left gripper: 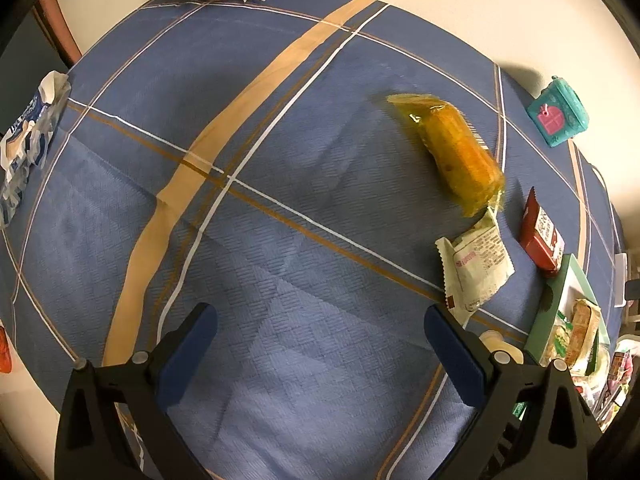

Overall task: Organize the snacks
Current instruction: 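Lower the right tool around the round cream cake, then grasp the round cream cake with right tool while left tool grasps the cream-white packet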

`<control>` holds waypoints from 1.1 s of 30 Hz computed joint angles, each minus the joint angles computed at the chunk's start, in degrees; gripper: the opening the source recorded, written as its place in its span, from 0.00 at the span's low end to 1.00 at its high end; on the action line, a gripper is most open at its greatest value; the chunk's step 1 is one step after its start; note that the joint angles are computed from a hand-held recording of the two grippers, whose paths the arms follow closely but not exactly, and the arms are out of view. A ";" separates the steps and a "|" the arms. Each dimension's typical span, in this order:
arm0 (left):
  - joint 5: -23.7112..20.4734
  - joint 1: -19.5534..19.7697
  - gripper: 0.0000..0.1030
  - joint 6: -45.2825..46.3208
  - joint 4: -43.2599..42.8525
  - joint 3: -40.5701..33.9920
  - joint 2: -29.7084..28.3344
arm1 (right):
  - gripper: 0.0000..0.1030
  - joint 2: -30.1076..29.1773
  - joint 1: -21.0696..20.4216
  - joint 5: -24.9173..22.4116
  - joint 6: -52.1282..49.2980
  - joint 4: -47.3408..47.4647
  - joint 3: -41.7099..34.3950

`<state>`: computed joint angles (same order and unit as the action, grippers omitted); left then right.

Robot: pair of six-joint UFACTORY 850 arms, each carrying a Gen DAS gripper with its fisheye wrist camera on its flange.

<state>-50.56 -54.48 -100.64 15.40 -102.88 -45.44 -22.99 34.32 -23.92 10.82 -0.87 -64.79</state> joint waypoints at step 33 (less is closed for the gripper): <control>-3.15 0.24 1.00 2.71 -0.72 -5.46 -3.41 | 0.47 -0.65 -0.50 -0.22 2.39 -2.67 0.03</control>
